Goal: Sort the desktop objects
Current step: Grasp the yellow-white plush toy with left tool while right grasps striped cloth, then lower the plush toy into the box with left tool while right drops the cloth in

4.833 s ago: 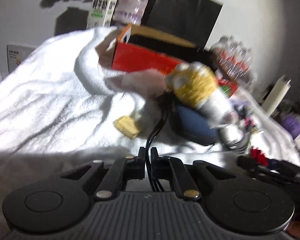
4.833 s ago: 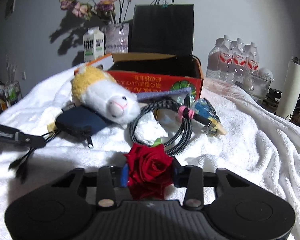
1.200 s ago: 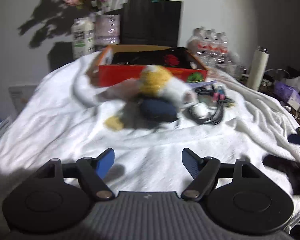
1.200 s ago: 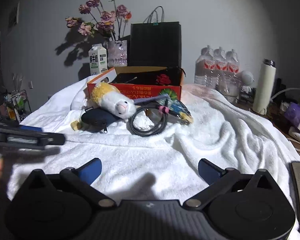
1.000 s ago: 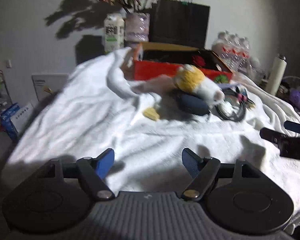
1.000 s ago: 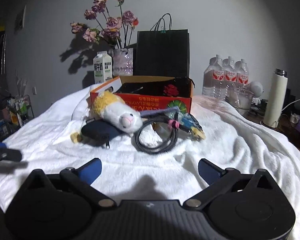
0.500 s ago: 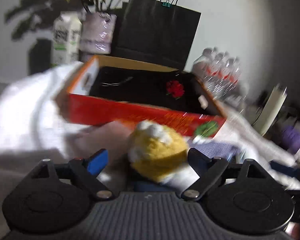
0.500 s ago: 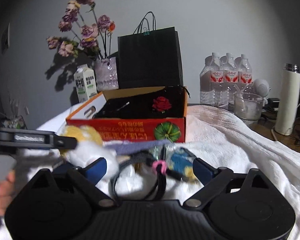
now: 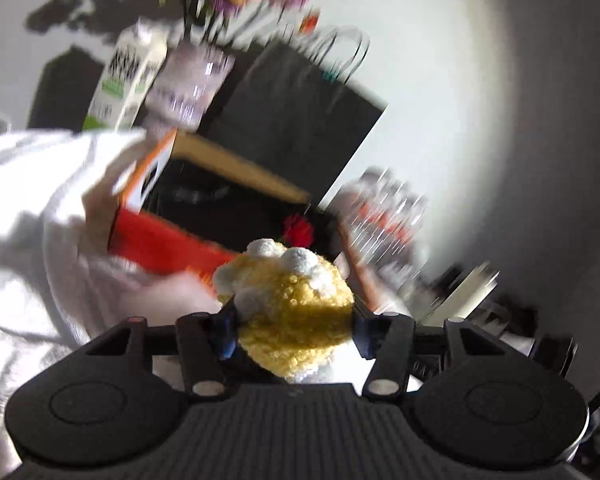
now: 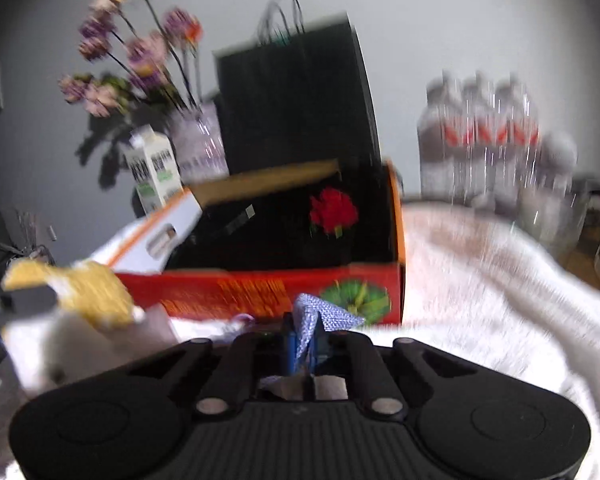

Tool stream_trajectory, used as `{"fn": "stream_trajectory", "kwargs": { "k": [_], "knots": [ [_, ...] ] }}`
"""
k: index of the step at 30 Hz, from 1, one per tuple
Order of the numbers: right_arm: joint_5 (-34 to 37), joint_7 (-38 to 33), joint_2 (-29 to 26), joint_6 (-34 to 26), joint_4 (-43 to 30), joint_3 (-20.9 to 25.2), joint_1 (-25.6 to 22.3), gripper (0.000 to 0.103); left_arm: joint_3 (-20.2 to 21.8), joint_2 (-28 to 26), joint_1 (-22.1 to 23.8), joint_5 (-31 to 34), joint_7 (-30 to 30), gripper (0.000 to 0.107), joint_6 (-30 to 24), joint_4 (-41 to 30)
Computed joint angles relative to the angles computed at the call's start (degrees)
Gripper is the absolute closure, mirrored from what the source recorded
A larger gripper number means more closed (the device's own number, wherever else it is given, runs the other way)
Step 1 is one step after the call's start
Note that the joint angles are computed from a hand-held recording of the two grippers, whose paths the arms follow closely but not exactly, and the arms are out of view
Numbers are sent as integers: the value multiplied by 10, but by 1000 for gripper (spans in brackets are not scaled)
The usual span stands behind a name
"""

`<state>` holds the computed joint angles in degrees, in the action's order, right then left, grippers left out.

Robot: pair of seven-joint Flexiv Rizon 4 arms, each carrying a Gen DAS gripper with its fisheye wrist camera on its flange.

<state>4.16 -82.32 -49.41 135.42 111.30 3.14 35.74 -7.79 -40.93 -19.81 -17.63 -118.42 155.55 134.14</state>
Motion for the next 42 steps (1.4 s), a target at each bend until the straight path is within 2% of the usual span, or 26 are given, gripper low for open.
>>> {"fn": "stream_trajectory", "kwargs": {
  "k": [2, 3, 6, 8, 12, 13, 16, 19, 21, 23, 24, 26, 27, 28, 29, 30, 31, 32, 33, 34, 35, 36, 38, 39, 40, 42],
  "knots": [
    [-19, -8, 23, 53, 37, 16, -12, 98, 10, 27, -26, -34, 30, 52, 9, 23],
    [-14, -21, 36, 74, 56, 16, -7, 98, -5, 39, -25, -58, 52, 52, 12, 35],
    [-24, -40, 74, 126, 109, 31, -15, 98, -114, 37, 42, -106, 115, 52, 70, 70],
    [-51, -33, 97, 143, 142, 46, -36, 98, -143, 42, 61, -116, 114, 52, 77, 89],
    [-46, -53, 130, 178, 190, 54, -34, 99, -133, 60, 47, -111, 85, 51, 95, 125],
    [-32, -66, 137, 179, 194, 52, -24, 99, -112, 69, 35, -103, 82, 51, 90, 126],
    [-14, -87, 147, 151, 167, 46, -9, 99, -123, 93, 58, -126, 163, 51, 55, 102],
    [-1, -91, 140, 89, 90, 31, 2, 99, -121, 109, 107, -109, 203, 51, -44, 43],
    [17, -100, 129, 18, 21, 15, 15, 99, -111, 101, 133, -89, 217, 51, -100, -9],
    [50, -144, 104, -69, -70, 43, -3, 99, -131, 85, 182, -49, 222, 51, -146, -55],
    [61, -164, 86, -101, -117, 56, -11, 99, -128, 79, 200, -15, 213, 51, -184, -81],
    [46, -204, 33, -121, -206, 123, -58, 99, -84, 52, 188, 16, 185, 51, -205, -138],
    [24, -198, 2, -133, -250, 143, -73, 99, -41, 33, 170, 56, 165, 49, -212, -176],
    [-3, -166, -30, -152, -297, 144, -78, 99, 0, 7, 168, 129, 124, 48, -225, -220],
    [-41, -111, -64, -171, -344, 127, -74, 98, 27, -19, 170, 193, 71, 46, -242, -263],
    [-71, -54, -96, -205, -390, 91, -61, 98, 51, -42, 171, 245, 16, 44, -278, -307],
    [-103, 14, -124, -258, -437, 45, -46, 98, 77, -65, 160, 260, -21, 44, -329, -347],
    [-171, 99, -156, -323, -484, 7, -41, 98, 112, -80, 133, 238, -26, 44, -398, -377],
    [-222, 146, -186, -396, -530, -12, -39, 98, 153, -91, 93, 180, 7, 51, -476, -399],
    [-236, 156, -214, -460, -577, -12, -38, 98, 194, -106, 53, 118, 67, 55, -541, -419],
    [-232, 129, -236, -525, -621, -2, -37, 98, 222, -119, 27, 88, 109, 48, -568, -432],
    [-226, 116, -249, -567, -646, -10, -31, 98, 232, -126, 18, 84, 127, 36, -558, -435],
    [-227, 112, -259, -577, -656, -28, -25, 92, 209, -121, 36, 122, 137, 21, -547, -431],
    [-231, 101, -261, -594, -665, -17, -29, 92, 213, -119, 32, 130, 136, 21, -540, -429],
    [-229, 100, -258, -608, -666, -14, -30, 87, 216, -118, 25, 104, 160, 21, -523, -420],
    [-220, 113, -234, -602, -643, -16, -29, 78, 232, -111, 12, 97, 147, 20, -527, -422]
  ]
}}
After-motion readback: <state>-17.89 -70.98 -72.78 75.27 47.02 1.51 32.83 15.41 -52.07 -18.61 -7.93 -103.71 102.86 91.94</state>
